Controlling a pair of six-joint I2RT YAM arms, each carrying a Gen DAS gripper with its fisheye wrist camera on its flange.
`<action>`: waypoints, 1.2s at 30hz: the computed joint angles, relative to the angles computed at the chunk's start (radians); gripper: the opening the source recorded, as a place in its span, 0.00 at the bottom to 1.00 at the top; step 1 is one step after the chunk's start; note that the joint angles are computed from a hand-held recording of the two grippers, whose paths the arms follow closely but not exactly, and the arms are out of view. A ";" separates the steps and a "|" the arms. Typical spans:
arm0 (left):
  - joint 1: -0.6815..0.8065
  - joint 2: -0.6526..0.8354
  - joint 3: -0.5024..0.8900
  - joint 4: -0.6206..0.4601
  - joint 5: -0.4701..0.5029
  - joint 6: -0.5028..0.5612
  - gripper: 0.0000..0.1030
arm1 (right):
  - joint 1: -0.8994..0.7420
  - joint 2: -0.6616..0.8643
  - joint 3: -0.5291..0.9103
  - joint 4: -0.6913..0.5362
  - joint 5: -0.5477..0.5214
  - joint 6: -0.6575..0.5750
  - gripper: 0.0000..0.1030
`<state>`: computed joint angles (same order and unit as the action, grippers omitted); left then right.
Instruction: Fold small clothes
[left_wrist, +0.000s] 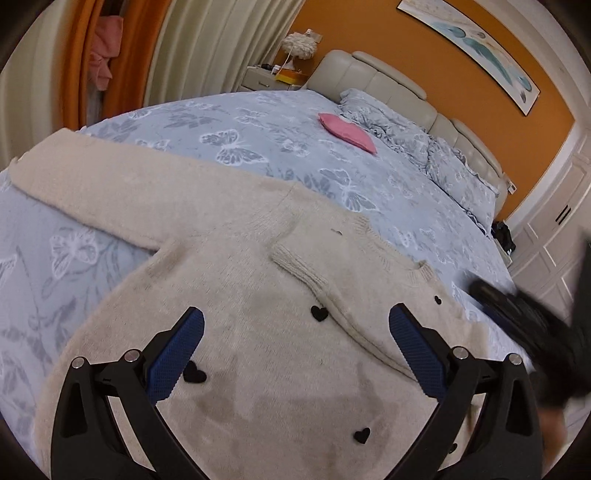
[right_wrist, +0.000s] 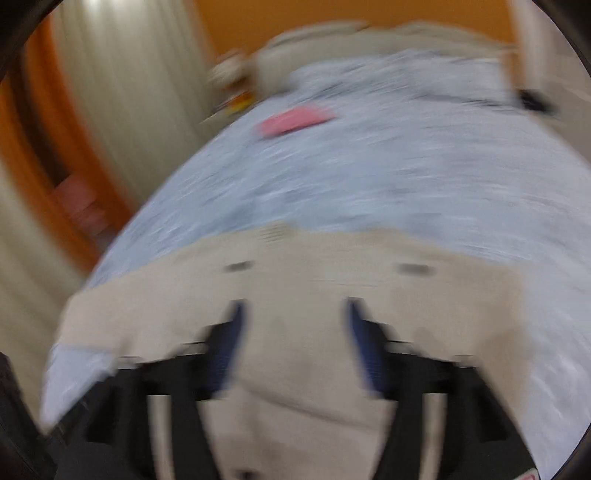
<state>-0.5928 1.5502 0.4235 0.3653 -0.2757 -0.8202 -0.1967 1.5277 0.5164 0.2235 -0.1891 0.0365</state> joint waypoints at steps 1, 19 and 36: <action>-0.007 0.030 0.015 0.003 -0.004 -0.007 0.95 | -0.049 -0.037 -0.075 0.053 0.037 -0.008 0.70; 0.126 0.586 0.463 0.052 0.343 -0.067 0.17 | -0.499 0.491 0.053 0.140 -0.206 -0.177 0.19; 0.041 0.525 0.390 0.040 0.181 0.037 0.14 | -0.520 0.487 0.086 0.087 -0.175 -0.127 0.23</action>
<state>-0.5519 2.0754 0.8132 0.4050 -0.0950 -0.7835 -0.7169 2.0151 0.6020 0.3107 -0.3642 -0.0906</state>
